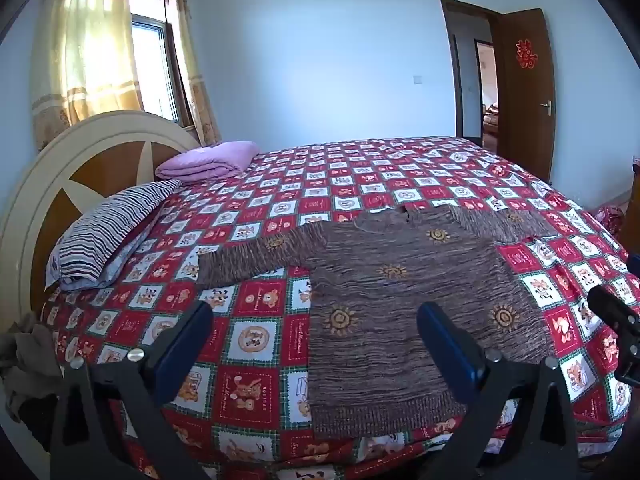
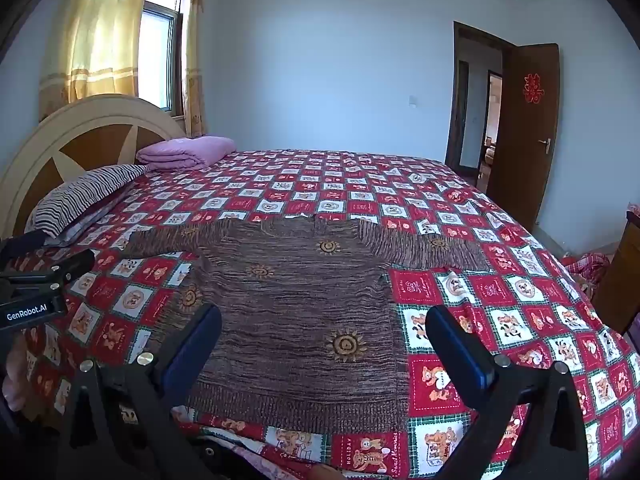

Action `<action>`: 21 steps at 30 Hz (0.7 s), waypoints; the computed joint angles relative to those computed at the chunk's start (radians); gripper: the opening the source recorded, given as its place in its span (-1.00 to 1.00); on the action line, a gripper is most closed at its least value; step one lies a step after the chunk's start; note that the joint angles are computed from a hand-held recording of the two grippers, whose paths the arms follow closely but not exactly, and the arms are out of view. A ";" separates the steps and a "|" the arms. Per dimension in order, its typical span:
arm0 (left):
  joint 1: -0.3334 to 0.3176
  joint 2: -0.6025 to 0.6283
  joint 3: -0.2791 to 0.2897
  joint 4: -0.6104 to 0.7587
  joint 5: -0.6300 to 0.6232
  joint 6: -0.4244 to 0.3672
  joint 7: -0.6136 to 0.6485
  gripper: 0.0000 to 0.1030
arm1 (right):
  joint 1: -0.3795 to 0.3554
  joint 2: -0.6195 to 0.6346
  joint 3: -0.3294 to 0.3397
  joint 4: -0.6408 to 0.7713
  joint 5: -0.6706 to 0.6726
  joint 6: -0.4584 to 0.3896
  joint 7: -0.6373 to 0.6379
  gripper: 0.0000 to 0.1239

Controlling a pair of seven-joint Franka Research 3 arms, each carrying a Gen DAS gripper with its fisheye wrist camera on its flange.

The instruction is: Fold small clothes

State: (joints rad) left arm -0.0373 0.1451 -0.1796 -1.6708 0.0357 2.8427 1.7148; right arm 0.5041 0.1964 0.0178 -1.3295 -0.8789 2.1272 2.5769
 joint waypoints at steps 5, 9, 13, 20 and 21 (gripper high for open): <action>-0.001 0.009 0.001 0.012 0.015 -0.005 -0.001 1.00 | -0.001 0.005 -0.001 0.008 0.007 -0.002 -0.009 0.64; -0.008 0.021 0.006 0.036 0.040 -0.014 -0.032 1.00 | -0.001 0.008 -0.004 0.012 0.007 -0.001 -0.013 0.64; 0.008 0.001 -0.006 -0.005 -0.006 0.020 0.000 1.00 | -0.007 -0.012 -0.002 -0.029 -0.004 0.014 0.005 0.64; 0.004 0.005 -0.002 0.002 -0.003 0.010 0.002 1.00 | -0.007 -0.010 0.004 -0.023 0.001 0.012 0.001 0.64; 0.002 0.004 -0.001 0.001 0.001 0.011 -0.002 1.00 | -0.006 -0.010 0.004 -0.026 -0.001 0.012 0.003 0.64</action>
